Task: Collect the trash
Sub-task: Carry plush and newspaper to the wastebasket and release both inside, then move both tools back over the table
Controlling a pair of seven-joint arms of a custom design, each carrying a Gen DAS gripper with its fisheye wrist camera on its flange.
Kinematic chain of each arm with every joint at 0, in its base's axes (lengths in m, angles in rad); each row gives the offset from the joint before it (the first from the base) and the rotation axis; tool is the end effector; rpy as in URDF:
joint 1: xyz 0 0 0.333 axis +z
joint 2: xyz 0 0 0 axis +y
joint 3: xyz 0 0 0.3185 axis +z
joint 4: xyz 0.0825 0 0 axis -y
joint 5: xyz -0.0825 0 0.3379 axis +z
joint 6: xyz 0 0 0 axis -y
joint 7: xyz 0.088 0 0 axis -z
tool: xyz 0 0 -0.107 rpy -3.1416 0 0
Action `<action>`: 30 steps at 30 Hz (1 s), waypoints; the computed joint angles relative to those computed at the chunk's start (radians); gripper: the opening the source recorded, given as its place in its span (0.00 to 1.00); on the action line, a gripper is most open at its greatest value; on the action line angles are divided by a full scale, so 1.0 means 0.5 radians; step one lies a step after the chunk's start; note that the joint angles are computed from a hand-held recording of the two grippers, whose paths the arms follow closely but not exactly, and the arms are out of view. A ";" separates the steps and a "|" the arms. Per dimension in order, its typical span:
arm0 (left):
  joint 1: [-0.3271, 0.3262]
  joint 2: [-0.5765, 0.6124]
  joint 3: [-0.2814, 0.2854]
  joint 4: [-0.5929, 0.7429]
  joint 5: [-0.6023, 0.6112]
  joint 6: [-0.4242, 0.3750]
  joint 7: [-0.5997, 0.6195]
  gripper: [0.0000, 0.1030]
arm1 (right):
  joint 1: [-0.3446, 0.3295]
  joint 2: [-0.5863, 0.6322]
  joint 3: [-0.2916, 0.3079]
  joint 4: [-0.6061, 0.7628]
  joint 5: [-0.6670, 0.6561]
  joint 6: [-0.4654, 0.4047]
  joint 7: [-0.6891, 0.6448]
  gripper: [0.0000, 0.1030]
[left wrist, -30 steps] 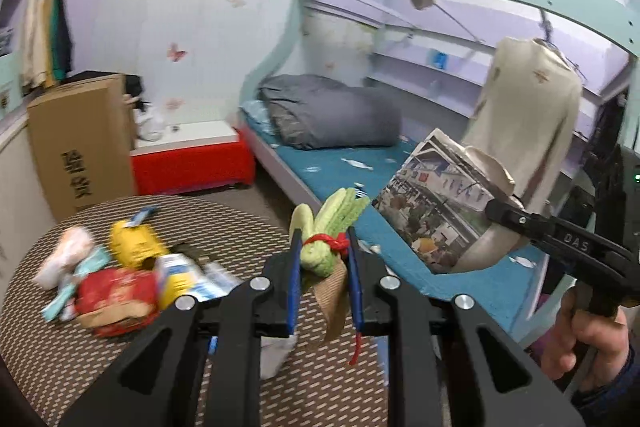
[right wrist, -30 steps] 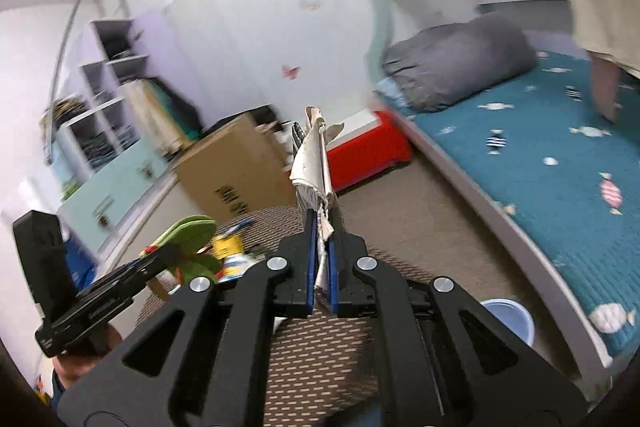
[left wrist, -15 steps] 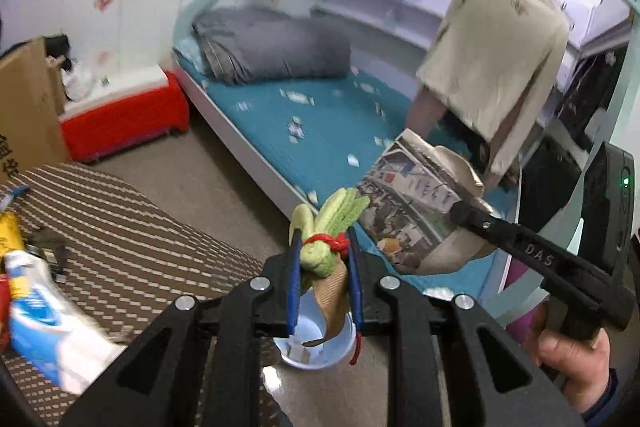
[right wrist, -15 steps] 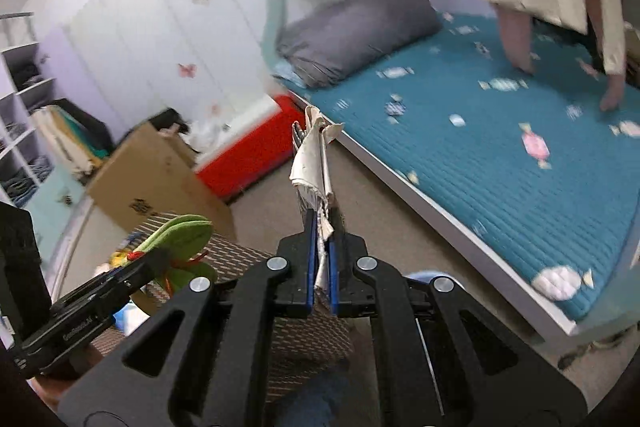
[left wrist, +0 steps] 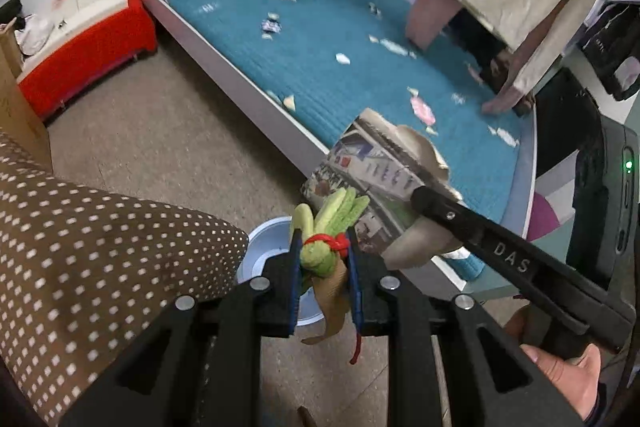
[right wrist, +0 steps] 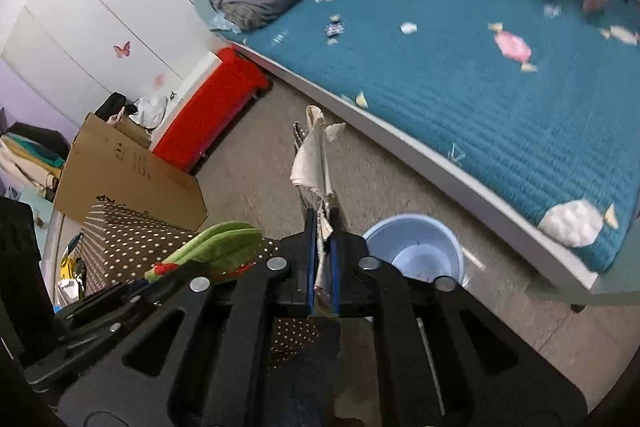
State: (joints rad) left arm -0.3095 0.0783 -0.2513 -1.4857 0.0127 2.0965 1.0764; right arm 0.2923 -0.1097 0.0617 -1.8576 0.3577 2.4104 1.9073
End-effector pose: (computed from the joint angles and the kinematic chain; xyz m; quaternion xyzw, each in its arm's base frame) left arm 0.4901 -0.2985 0.6827 -0.6599 0.7033 -0.2564 0.0643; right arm 0.4954 0.1874 0.6503 -0.6040 0.7137 0.0012 0.3546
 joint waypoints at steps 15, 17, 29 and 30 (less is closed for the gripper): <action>-0.020 -0.029 0.006 -0.002 0.216 -0.070 -0.128 0.87 | -0.044 -0.149 0.022 -0.234 -0.078 0.142 0.262 0.94; -0.028 -0.071 -0.002 -0.015 0.286 -0.061 -0.142 0.88 | -0.052 -0.181 0.038 -0.218 -0.201 0.123 0.337 0.94; -0.001 -0.402 -0.066 -0.110 0.523 -0.007 -0.240 0.89 | -0.008 -0.295 0.124 0.012 -0.565 0.019 0.532 0.94; 0.009 -0.442 -0.071 -0.125 0.536 -0.005 -0.249 0.89 | -0.001 -0.299 0.129 0.029 -0.582 0.013 0.532 0.94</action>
State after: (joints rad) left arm -0.3050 -0.1425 -0.2869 -1.5484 0.2804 2.0940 0.9520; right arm 0.2918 -0.2594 0.1262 -1.8430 0.0669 2.4171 2.1731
